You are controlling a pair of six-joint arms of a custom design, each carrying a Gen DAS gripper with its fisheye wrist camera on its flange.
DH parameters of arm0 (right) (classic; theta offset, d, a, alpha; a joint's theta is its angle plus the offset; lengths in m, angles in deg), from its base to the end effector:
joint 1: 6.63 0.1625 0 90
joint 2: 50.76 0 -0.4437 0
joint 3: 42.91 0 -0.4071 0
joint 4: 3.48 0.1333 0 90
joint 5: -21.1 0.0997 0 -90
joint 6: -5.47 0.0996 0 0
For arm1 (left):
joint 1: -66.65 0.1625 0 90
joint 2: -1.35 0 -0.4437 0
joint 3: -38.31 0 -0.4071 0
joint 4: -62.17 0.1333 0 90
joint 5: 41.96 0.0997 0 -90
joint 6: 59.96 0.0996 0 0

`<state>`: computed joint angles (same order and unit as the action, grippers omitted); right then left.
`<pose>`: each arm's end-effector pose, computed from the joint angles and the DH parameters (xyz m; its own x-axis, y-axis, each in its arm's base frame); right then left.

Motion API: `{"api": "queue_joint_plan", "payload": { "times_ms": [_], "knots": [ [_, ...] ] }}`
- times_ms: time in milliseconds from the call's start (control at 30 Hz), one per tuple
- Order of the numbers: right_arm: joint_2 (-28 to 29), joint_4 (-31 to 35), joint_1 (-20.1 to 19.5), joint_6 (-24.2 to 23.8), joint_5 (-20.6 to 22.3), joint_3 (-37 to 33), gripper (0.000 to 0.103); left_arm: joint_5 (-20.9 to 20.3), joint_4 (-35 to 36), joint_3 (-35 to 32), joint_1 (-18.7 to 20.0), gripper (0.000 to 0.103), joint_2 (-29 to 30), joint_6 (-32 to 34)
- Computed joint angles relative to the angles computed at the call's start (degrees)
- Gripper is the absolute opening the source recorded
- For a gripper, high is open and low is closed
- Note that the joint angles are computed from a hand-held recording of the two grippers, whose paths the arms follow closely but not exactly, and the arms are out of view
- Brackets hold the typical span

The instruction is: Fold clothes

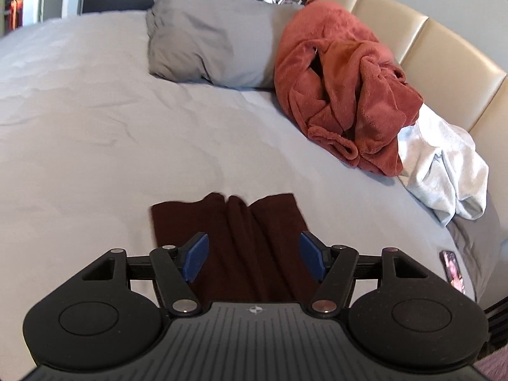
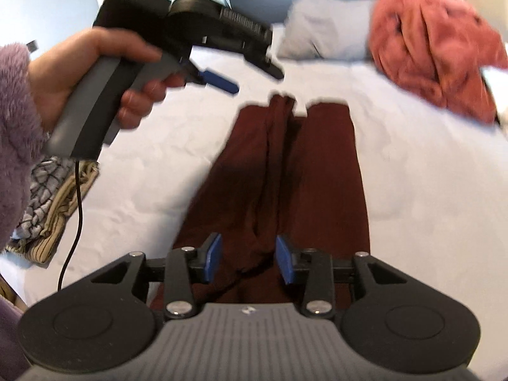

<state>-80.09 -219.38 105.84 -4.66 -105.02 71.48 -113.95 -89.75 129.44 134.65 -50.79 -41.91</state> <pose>0.2791 -0.4797 -0.0214 -0.8290 -0.0762 0.5540 -0.4418 0.6966 -0.5653 -0.1166 -0.7267 0.2083 -0.7744 0.4971 -0.3915 0.6152 0.7361 -0.2822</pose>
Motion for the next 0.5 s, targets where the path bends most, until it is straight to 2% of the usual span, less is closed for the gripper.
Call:
{"api": "queue_joint_plan", "payload": {
  "times_ms": [33,100,233,300,367,400,500],
  "knots": [
    [0.46,-1.30,0.00,-2.14,0.46,-0.06,0.035,0.96,-0.07,1.43,-0.20,0.052,-1.23,0.43],
    [1.21,-3.07,-0.19,-5.57,1.08,-0.14,0.028,2.51,-0.22,4.69,-0.58,0.047,-3.86,1.77],
    [0.96,-3.44,-0.50,-5.91,0.88,0.59,0.025,5.42,-2.69,12.43,-1.46,0.044,-9.14,5.15],
    [0.92,-5.01,-0.43,-7.25,0.31,0.78,0.026,5.42,-4.15,16.20,-1.78,0.044,-11.53,5.70],
    [1.08,-7.20,-0.34,-8.85,-0.42,1.05,0.034,5.08,-7.12,20.42,-2.32,0.046,-13.54,6.66],
    [1.15,-7.64,-0.23,-9.57,-1.23,1.14,0.043,4.98,-8.24,22.29,-2.67,0.050,-14.30,7.29],
    [1.53,-7.62,-0.13,-13.12,-3.74,1.73,0.044,6.50,-12.71,27.83,-4.10,0.052,-15.41,10.58]
  ]
}}
